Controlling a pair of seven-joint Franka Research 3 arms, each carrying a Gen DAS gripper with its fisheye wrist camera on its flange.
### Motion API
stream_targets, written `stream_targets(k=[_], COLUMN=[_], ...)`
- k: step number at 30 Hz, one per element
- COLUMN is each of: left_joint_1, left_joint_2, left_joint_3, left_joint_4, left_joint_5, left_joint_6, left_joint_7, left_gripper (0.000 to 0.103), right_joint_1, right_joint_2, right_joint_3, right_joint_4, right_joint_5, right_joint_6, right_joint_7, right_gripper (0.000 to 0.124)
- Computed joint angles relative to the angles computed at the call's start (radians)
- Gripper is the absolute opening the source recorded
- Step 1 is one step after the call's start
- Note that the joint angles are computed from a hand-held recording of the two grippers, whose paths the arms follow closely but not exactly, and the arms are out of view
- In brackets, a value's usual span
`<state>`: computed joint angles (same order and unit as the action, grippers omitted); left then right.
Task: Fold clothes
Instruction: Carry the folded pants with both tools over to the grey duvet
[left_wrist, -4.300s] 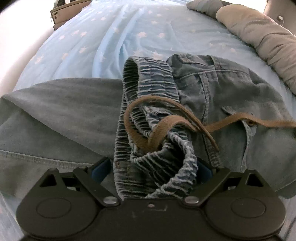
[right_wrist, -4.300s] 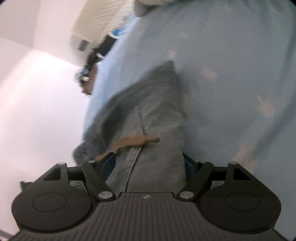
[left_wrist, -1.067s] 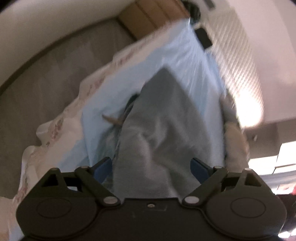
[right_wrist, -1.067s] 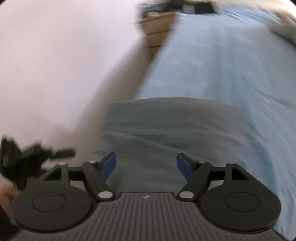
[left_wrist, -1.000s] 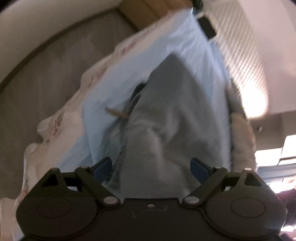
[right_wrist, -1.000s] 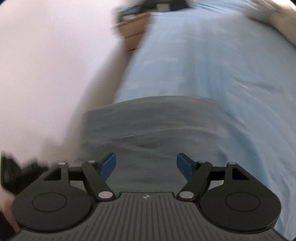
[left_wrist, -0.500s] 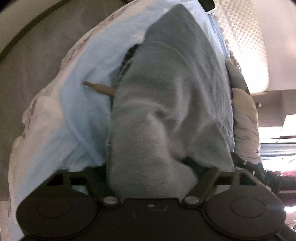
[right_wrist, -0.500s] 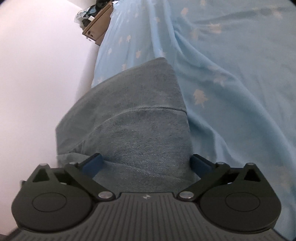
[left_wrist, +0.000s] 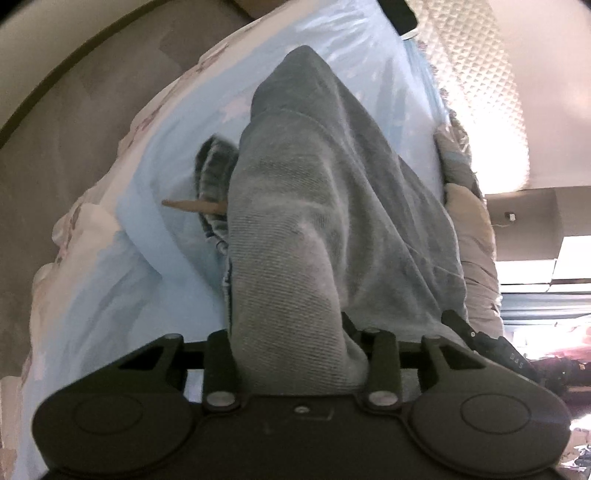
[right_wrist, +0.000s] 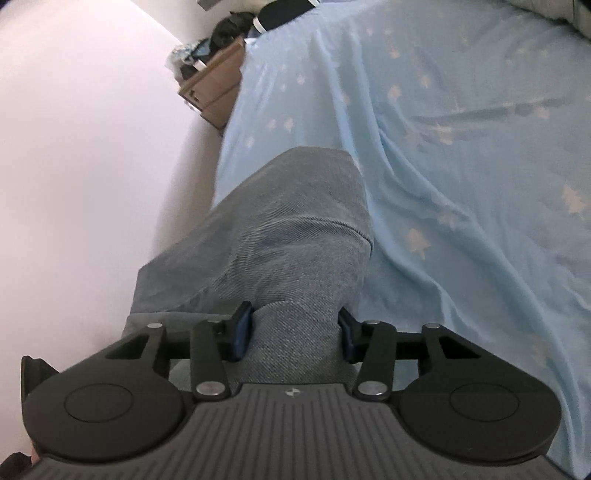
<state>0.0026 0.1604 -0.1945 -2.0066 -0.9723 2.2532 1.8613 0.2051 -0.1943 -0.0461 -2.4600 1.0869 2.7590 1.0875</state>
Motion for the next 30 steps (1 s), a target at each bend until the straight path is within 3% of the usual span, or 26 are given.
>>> stream_targets(k=[5, 12, 21, 25, 30], left_joint_1=[-0.002, -0.061, -0.166, -0.230, -0.328], left_joint_2=[-0.082, -0.165, -0.224, -0.282, -0.347], left_joint_3=[0.016, 0.026, 0.004, -0.012, -0.044], left_joint_4=[0.002, 0.021, 0.046, -0.001, -0.049], left_joint_5=[0.007, 0.015, 0.033, 0.007, 0.029], left_joint_6=[-0.047, -0.042, -0.025, 0.016, 0.101], left_joint_7=[-0.025, -0.062, -0.104, -0.142, -0.236], left_gripper=[0.035, 0.035, 0.035, 0.035, 0.035], right_joint_1=[0.001, -0.008, -0.064, -0.122, -0.184], right_joint_2=[0.005, -0.062, -0.308, -0.434, -0.587], right_joint_3=[0.009, -0.004, -0.039, -0.069, -0.152], right_joint_4=[0.072, 0.100, -0.023, -0.089, -0.158], right_joint_5=[-0.052, -0.084, -0.253, -0.352, -0.425], right_joint_6=[-0.027, -0.043, -0.060, -0.120, -0.219], right_joint_7=[0.061, 0.105, 0.253, 0.315, 0.289], right_gripper=[0.049, 0.049, 0.049, 0.049, 0.049])
